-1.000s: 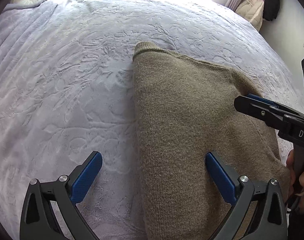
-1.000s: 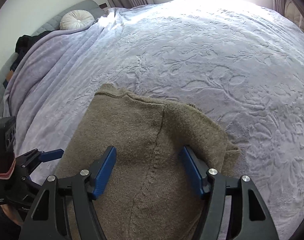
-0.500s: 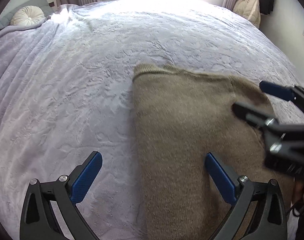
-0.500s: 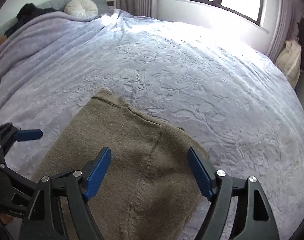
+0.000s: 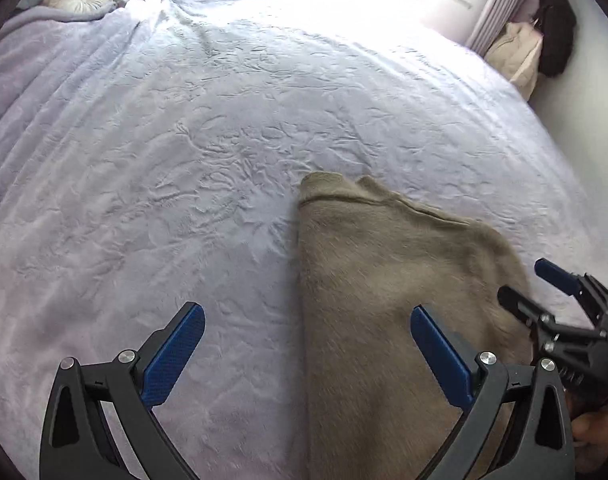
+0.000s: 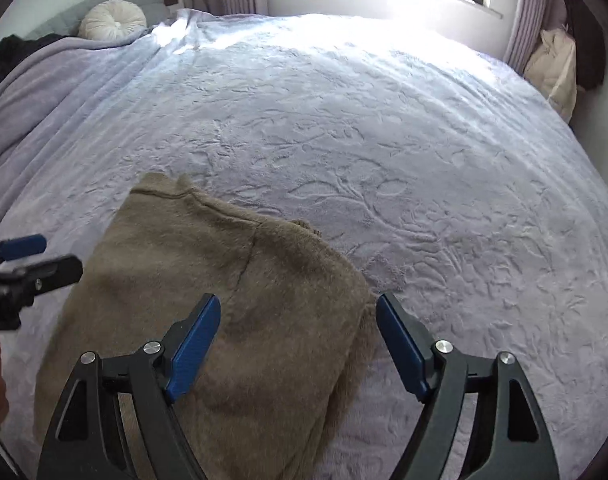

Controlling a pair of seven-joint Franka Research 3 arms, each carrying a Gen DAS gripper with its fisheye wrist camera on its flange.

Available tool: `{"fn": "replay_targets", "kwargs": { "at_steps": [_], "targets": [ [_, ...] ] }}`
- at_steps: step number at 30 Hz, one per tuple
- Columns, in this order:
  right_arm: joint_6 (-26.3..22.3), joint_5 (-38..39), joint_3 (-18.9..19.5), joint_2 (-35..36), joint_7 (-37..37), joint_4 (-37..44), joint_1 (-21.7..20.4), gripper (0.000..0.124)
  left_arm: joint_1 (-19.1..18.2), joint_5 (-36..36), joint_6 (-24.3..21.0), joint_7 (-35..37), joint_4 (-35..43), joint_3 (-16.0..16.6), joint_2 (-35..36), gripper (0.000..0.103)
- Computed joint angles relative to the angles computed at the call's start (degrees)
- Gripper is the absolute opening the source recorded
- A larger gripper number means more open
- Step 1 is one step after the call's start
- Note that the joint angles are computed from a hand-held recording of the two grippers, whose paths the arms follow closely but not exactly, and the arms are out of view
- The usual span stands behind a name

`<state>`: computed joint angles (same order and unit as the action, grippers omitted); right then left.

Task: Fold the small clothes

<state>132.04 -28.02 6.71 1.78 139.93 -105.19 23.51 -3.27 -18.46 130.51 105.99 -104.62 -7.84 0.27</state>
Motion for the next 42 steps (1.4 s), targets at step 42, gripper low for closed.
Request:
{"fn": "replay_targets", "kwargs": {
  "at_steps": [42],
  "targets": [
    [11.0, 3.2, 14.9, -22.6, 6.5, -25.1, -2.3, 0.064, -6.9, -2.1, 9.4, 16.0, -34.2, 10.2, -26.3, 0.103]
  ]
}}
